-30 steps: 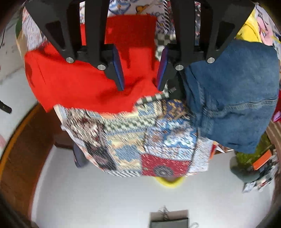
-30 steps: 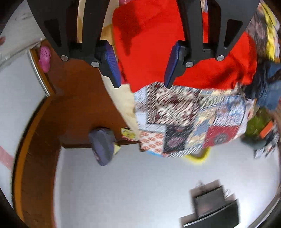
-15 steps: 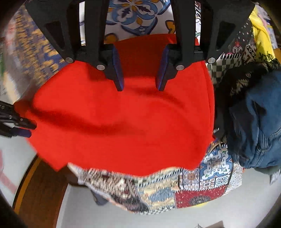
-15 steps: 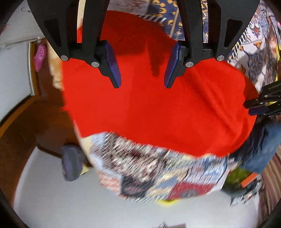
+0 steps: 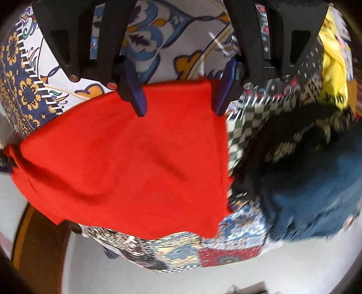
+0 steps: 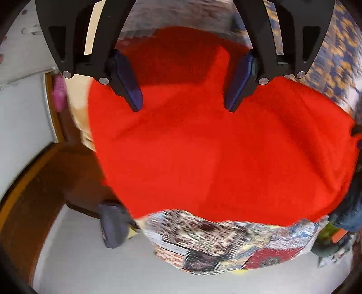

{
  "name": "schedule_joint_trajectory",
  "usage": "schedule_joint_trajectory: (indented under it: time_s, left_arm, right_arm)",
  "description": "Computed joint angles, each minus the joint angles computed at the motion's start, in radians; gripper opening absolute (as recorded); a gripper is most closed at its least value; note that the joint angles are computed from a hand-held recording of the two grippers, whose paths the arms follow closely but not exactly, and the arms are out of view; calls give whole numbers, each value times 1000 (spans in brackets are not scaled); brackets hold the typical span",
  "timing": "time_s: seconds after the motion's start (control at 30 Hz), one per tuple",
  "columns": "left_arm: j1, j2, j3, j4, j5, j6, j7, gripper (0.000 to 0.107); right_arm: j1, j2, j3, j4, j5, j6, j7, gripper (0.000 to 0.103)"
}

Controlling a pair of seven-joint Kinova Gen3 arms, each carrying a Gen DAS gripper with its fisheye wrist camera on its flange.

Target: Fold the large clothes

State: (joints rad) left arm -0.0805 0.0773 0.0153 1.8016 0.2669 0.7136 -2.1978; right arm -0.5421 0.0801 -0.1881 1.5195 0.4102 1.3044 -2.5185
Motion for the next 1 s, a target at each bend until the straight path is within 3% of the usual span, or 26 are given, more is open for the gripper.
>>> schedule_joint_trajectory:
  time_s: [0.07, 0.17, 0.27, 0.33, 0.43, 0.7, 0.77, 0.9, 1.0]
  left_arm:
    - [7, -10, -31, 9, 1, 3, 20, 65]
    - [75, -15, -136, 3, -7, 22, 57, 66]
    - [81, -24, -162, 4, -71, 20, 127, 66]
    - [90, -18, -211, -9, -47, 47, 115, 65]
    - [-17, -16, -196, -43, 71, 159, 37, 63]
    - [-355, 29, -17, -104, 396, 484, 14, 63]
    - [-344, 74, -40, -115, 477, 556, 18, 63]
    - [-201, 139, -205, -108, 562, 589, 48, 63]
    - [-210, 152, -218, -66, 640, 561, 56, 63]
  right_arm:
    - [-1, -10, 2, 11, 8, 46, -21, 72]
    - [6, -30, 0, 29, 12, 85, -29, 72]
    - [18, -56, -8, 34, 1, 113, -55, 72]
    - [15, -52, -20, 20, 23, 144, -71, 72]
    - [-5, -55, -40, 2, 63, 179, -83, 72]
    - [-64, -48, -75, -63, 129, 173, -87, 72]
    - [-69, -43, -71, -71, 128, 149, -81, 72]
    - [-78, -25, -62, -92, 119, 100, -69, 72]
    - [-76, -11, -48, -98, 98, 55, -56, 72]
